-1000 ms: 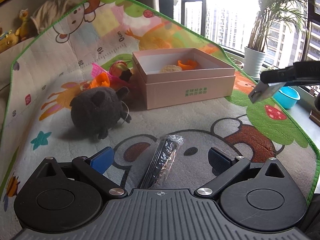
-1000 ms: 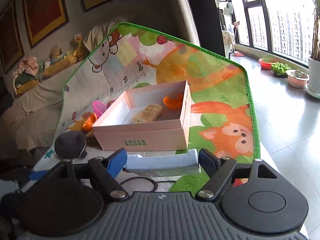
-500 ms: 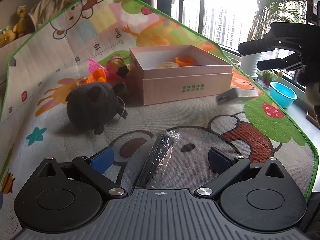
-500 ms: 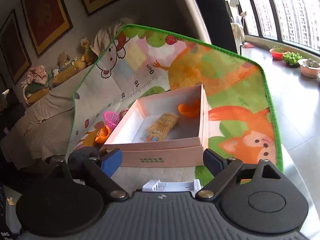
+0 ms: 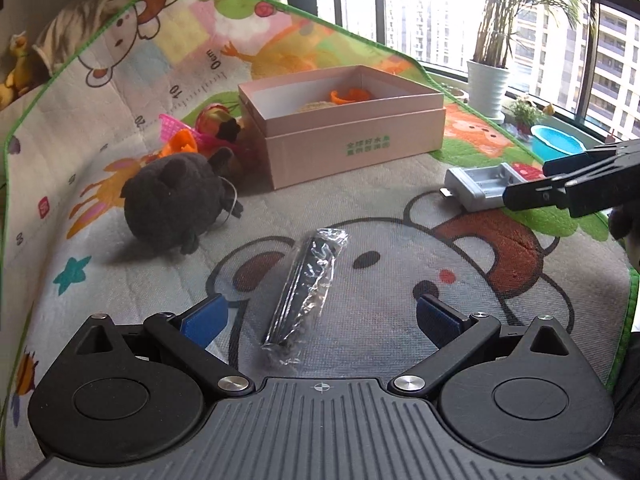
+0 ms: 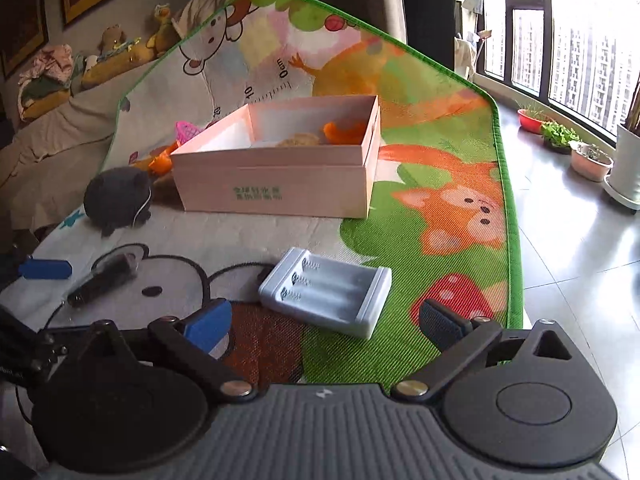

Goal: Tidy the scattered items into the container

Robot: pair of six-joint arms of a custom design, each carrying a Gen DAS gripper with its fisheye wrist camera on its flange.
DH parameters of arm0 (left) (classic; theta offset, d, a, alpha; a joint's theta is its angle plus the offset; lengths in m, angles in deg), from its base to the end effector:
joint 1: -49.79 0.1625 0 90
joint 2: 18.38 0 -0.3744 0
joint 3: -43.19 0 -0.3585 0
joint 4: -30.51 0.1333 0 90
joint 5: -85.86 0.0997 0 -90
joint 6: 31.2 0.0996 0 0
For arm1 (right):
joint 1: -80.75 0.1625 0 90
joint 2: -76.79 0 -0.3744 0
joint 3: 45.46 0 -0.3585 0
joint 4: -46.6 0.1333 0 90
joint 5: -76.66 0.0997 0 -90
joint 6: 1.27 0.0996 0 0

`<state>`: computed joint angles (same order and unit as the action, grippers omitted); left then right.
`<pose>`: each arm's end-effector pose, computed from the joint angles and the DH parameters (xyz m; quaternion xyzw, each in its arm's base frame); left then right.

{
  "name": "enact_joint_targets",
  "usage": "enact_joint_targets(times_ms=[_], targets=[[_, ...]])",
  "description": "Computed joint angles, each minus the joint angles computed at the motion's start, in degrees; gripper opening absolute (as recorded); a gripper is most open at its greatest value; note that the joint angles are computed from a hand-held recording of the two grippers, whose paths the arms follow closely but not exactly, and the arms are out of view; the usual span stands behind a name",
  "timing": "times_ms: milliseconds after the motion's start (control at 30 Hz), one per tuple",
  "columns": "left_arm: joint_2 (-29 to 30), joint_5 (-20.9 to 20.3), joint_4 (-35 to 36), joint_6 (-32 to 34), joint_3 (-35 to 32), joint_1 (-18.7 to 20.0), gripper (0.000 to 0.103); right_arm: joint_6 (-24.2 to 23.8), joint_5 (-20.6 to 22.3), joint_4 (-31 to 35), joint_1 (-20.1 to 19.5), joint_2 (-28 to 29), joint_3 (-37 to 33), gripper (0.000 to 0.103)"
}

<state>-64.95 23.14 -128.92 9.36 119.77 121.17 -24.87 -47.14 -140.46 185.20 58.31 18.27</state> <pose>-0.0543 -0.7215 0.2500 0.3826 0.8348 -0.2795 0.2803 0.2586 -0.6915 0.0538 0.1605 -0.8551 0.3958 0.2940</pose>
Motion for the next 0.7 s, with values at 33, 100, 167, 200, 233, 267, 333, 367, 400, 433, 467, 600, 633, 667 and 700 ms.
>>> enact_joint_targets(times_ms=[33,100,167,200,233,267,333,367,400,433,467,600,633,667,700], targets=[[0.1,1.03,-0.63,0.31,-0.09,-0.02,0.103,0.19,0.23,0.31,0.0,0.05,0.22,0.1],[0.5,3.0,-1.9,0.95,-0.54,0.04,0.103,1.69,1.04,1.7,-0.08,-0.21,0.72,0.103],[1.04,4.78,-2.79,1.68,-1.38,0.24,0.103,3.2,1.5,2.9,-0.21,-0.45,1.08,0.103],[1.37,5.82,-3.49,2.41,-1.84,0.33,0.103,3.79,1.59,3.58,-0.29,-0.55,1.2,0.103],[1.81,6.98,-4.52,3.52,-2.34,0.4,0.103,3.56,1.49,3.09,-0.28,-0.37,1.24,0.103],[2.27,7.98,-5.53,4.81,-2.87,0.48,0.103,3.15,1.24,2.63,-0.18,-0.17,1.26,0.103],[3.19,9.65,-8.03,7.67,-3.9,0.63,0.103,2.4,0.68,2.08,-0.08,0.31,0.94,0.103],[3.87,10.74,-10.19,9.53,-4.37,0.59,0.103,2.13,0.37,1.75,-0.02,0.59,0.72,0.103],[4.67,11.88,-13.07,11.94,-4.81,0.5,0.103,1.88,-0.03,1.47,0.08,0.91,0.46,0.103],[5.37,12.69,-15.56,14.02,-5.21,0.44,0.103,1.51,-0.62,1.48,0.22,1.3,0.0,0.103],[5.73,13.13,-17.11,15.14,-5.49,0.4,0.103,1.21,-1.16,1.74,0.35,1.59,-0.46,0.103],[2.32,8.91,-10.3,6.83,-3.89,0.5,0.103,1.35,-2.06,2.49,0.51,1.97,-1.31,0.103],[1.37,7.42,-7.96,4.09,-3.31,0.47,0.103,1.41,-2.19,2.62,0.53,2.04,-1.46,0.103],[0.82,6.46,-6.54,2.03,-2.87,0.37,0.103,1.4,-2.32,2.74,0.56,2.13,-1.64,0.103],[0.68,5.93,-6.17,0.78,-2.44,0.23,0.103,1.31,-2.44,2.78,0.57,2.22,-1.77,0.103]])
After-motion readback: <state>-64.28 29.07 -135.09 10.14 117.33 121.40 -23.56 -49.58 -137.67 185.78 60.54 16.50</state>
